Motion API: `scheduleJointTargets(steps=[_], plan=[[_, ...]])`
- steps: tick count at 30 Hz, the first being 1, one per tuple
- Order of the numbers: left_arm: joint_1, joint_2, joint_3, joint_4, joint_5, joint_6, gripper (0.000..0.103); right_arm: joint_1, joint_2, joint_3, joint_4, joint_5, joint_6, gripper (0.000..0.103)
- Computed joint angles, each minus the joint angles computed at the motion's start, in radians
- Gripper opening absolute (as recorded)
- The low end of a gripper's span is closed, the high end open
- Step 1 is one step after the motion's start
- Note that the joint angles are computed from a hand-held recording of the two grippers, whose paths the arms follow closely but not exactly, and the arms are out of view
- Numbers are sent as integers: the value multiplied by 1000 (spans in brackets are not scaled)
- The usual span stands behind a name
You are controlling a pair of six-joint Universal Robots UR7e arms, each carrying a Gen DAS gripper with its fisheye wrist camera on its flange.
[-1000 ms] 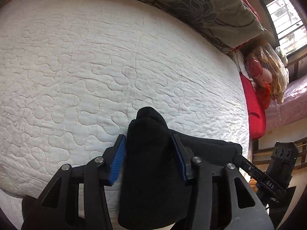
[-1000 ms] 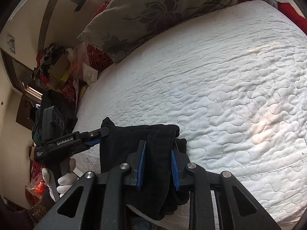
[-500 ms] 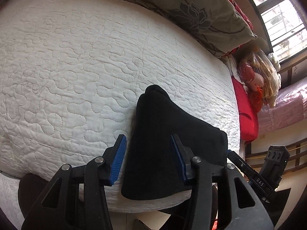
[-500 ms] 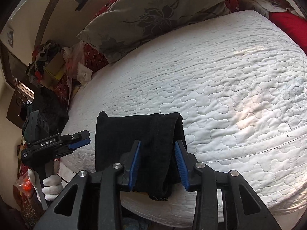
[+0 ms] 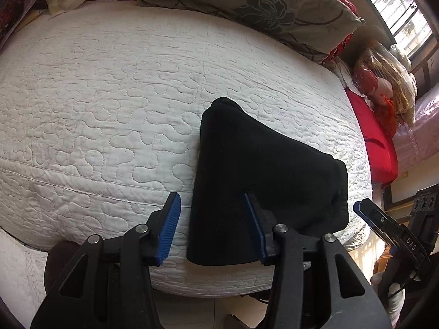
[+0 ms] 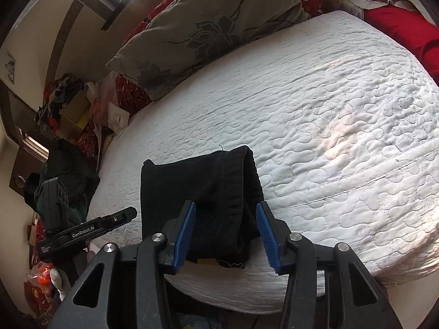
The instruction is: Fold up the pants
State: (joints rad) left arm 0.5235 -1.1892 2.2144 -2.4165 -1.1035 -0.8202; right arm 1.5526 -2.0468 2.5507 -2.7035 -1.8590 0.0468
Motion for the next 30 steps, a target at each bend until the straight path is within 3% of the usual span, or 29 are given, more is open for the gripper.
scheduleJointTargets(steps=[2,11,23,30], plan=[[-19,-1,3,19,20,-3,46,-10,-18,10,6,14,13,59],[-74,6,11,70,88,-23,46,112,31,10,19,-167,73,85],[-119,2,37,140,195,-112,46,193,71,18,-9,-281,100,91],[-131,-44,62,233,248,-200,46,245,120,22,-49,-373,69,92]])
